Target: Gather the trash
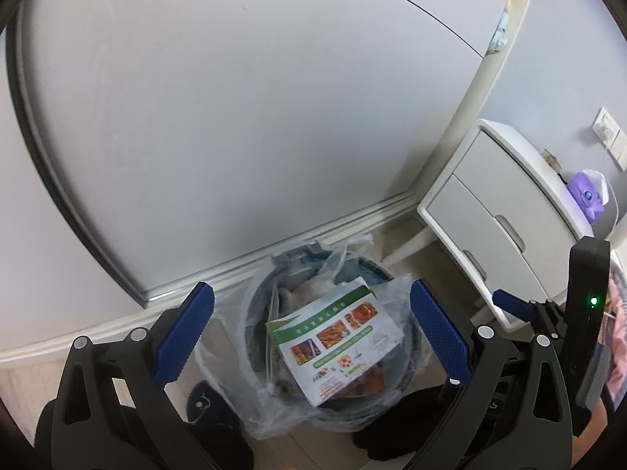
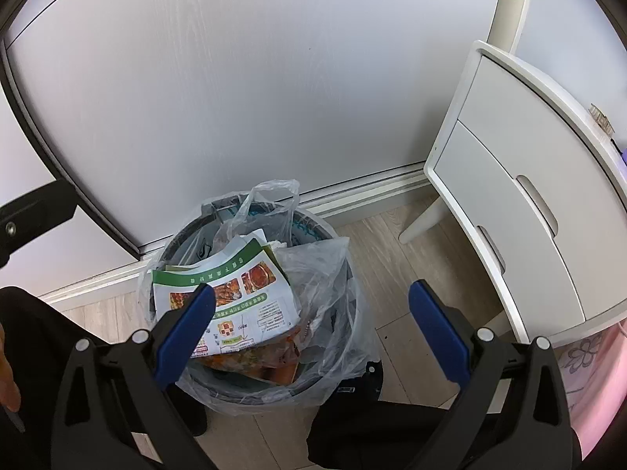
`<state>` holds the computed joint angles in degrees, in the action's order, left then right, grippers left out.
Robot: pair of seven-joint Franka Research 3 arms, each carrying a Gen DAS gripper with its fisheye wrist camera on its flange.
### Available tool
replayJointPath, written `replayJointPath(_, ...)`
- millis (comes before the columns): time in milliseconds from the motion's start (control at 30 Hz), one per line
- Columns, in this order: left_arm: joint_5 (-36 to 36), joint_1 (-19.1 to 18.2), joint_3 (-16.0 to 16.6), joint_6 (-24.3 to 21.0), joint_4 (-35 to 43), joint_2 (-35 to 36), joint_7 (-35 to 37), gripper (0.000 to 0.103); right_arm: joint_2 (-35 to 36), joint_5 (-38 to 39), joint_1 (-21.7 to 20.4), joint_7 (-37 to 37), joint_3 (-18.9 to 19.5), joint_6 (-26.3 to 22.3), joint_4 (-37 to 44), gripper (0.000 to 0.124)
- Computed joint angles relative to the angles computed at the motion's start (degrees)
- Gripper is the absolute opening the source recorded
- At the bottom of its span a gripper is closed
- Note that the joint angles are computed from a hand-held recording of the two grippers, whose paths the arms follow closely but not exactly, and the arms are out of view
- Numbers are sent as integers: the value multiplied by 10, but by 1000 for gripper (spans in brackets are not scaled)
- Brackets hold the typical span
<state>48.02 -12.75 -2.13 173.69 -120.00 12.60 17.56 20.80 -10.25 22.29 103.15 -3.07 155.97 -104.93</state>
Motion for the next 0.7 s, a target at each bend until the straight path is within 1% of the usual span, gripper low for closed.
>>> replayJointPath(67, -15, 4, -7, -10, -2, -1, 10, 97, -2, 0, 0, -4, 1, 0, -2, 96)
replayJointPath(200, 25, -9, 6, -26, 2, -6, -21, 97, -3, -3, 2, -8, 2, 0, -3, 96)
replayJointPath(267, 43, -12, 5, -50, 8, -7, -39, 97, -2, -5, 4, -9, 1, -1, -3, 96)
replayJointPath(367, 7, -1, -21, -115, 20, -5, 4, 97, 2, -12, 8, -4, -2, -7, 3, 96)
replayJointPath(400, 12, -5, -23, -140, 25, -5, 2, 97, 4, -14, 8, -4, -2, -9, 5, 96)
replayJointPath(433, 34, -12, -20, -158, 27, -7, -18, 97, 5, -15, 9, -3, -3, -12, 6, 96)
replayJointPath(500, 81, -15, -17, -163, 25, -11, -62, 97, 8, -17, 9, -4, -3, -14, 8, 96)
replayJointPath(567, 91, -7, -22, -157, 21, -14, -78, 97, 10, -20, 11, -2, -3, -17, 11, 96)
replayJointPath(600, 85, 0, -25, -148, 19, -13, -73, 97, 11, -20, 10, -2, -3, -17, 12, 96)
replayJointPath(700, 25, 21, -38, -118, 12, -8, -27, 97, 12, -19, 9, -4, -2, -18, 12, 96)
